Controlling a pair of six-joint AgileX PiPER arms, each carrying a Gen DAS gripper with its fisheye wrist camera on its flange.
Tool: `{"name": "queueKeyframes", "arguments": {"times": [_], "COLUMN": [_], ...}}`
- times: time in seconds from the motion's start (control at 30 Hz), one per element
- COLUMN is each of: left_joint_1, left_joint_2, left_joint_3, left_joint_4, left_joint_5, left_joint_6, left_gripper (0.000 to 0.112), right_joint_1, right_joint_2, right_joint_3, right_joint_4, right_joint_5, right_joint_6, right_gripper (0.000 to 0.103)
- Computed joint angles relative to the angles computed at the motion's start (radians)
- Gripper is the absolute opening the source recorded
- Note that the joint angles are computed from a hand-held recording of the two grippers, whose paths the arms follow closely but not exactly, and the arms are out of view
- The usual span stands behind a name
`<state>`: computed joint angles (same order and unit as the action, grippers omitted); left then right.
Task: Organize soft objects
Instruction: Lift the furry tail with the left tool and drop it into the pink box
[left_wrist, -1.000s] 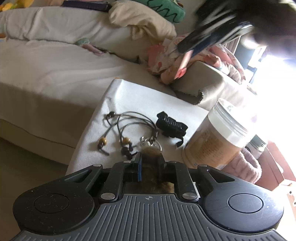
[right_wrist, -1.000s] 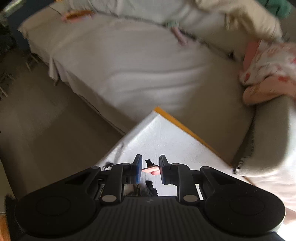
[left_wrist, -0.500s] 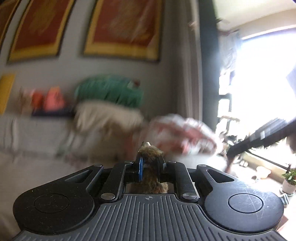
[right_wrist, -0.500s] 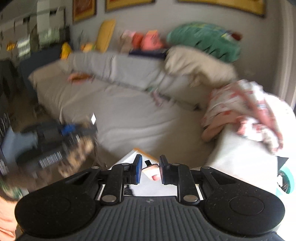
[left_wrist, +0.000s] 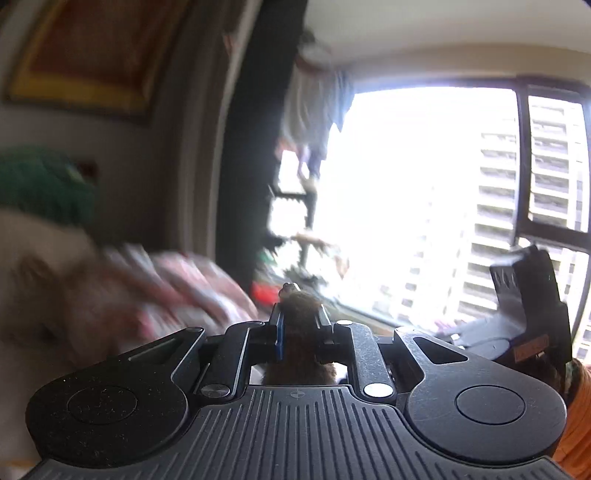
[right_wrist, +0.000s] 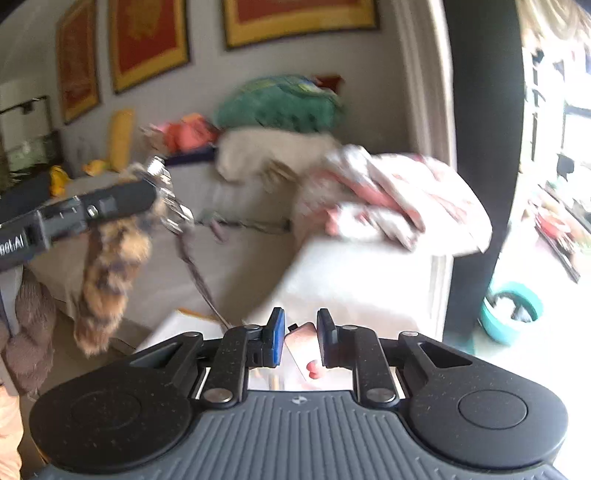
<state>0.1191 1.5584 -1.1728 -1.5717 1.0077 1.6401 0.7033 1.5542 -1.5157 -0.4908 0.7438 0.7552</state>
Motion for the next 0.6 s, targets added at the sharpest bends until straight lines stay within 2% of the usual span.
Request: {"name": "queueKeyframes", "arguments": {"times": [0.1, 0.17, 0.23, 0.27, 0.37, 0.43, 0.5, 0.57, 0.6], "left_joint_1": [-0.111, -0.182, -0.241, -0.273, -0.305, -0.291, -0.250, -0.200, -0.180], "left_joint_2": [0.099, 0.172, 0.241, 0.258, 0.321, 0.382, 0.409, 0.383, 0.354], "left_joint_3": [0.002, -0.038, -0.057, -0.043, -0.049, -0.119, -0.161, -0.137, -0.105], "left_joint_4": [0.062, 0.182, 0.279, 0.287, 0.321, 0.397, 0.407, 0.357, 0.335], "left_joint_5": [-0.049, -0.096, -0.189, -0.256, -0.383, -0.370, -0.274, -0.202, -0.193], "left_joint_6": [-0.074, -0.215, -0.329, -0.352, -0.375, -0.422, -0.427, -0.374, -0.342], "left_gripper": [0.018, 0.020, 0.021, 0.019, 0.019, 0.019, 0.019, 0.019, 0.019], "right_joint_1": [-0.034, -0.029, -0.044, -0.052, -0.073, -0.096, -0.132, -0.155, -0.161], "right_joint_2": [-0.028, -0.019, -0.006, 0.006, 0.038, 0.074, 0.104, 0.110, 0.112], "right_joint_3": [0.124, 0.183, 0.231, 0.245, 0.292, 0.299, 0.306, 0.328, 0.337], "right_joint_4": [-0.015, -0.079, -0.050, -0.019, 0.032, 0.086, 0.201, 0.268, 0.269], "right_joint_5": [-0.039, -0.038, -0.063, -0.081, -0.127, -0.154, -0.183, -0.209, -0.224], "right_joint_6": [0.056, 0.107, 0.096, 0.085, 0.071, 0.034, -0.047, -0.086, -0.076], "right_gripper": [0.018, 0.018, 0.018, 0.018, 0.018, 0.019, 0.021, 0.030, 0.038]}}
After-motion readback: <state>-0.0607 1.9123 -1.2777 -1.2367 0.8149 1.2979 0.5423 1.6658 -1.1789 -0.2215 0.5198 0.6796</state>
